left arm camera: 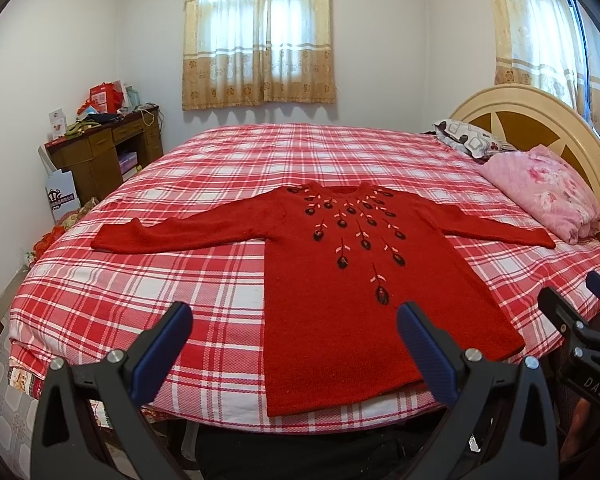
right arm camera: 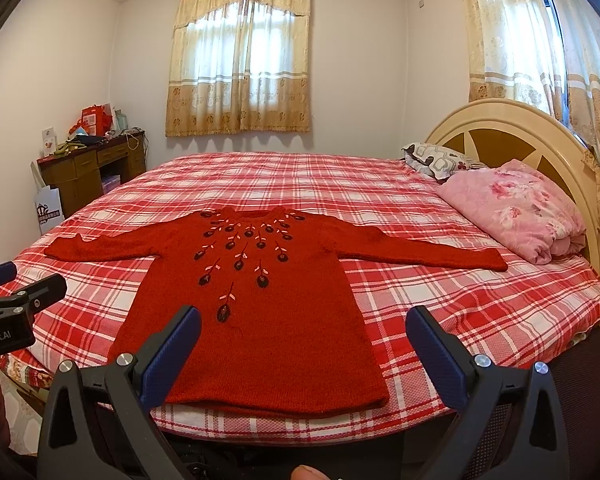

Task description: Fold small clothes

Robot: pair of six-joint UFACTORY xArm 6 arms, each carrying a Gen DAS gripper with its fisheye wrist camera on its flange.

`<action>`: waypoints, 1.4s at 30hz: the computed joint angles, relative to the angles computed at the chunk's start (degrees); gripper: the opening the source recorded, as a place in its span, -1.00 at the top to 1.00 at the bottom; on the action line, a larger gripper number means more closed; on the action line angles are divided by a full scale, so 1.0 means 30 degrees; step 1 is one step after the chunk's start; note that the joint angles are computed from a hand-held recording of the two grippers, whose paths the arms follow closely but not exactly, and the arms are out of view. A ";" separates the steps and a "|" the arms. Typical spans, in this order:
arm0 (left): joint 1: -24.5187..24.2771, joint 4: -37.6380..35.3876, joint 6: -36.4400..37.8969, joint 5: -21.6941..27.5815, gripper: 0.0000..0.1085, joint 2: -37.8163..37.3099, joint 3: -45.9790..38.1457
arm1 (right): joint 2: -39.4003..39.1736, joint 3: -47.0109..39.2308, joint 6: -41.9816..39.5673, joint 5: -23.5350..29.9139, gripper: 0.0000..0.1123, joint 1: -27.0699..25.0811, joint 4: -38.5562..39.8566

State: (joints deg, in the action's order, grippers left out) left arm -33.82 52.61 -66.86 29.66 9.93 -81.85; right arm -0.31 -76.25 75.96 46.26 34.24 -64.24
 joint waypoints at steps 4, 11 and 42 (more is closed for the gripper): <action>-0.0023 -0.0028 0.0044 -0.0042 -0.90 0.0057 -0.0030 | 0.0028 0.0017 -0.0259 -0.0200 -0.82 -0.0118 0.0282; 0.0071 -0.1132 0.1327 -0.0218 -0.90 0.0448 -0.0396 | 0.0172 0.0199 -0.1448 -0.1522 -0.82 -0.0910 0.1647; 0.1764 -0.5714 1.0206 0.4725 -0.90 1.1725 -1.5298 | 0.4040 -0.2572 -0.6760 -0.2448 -0.82 -0.8255 0.8066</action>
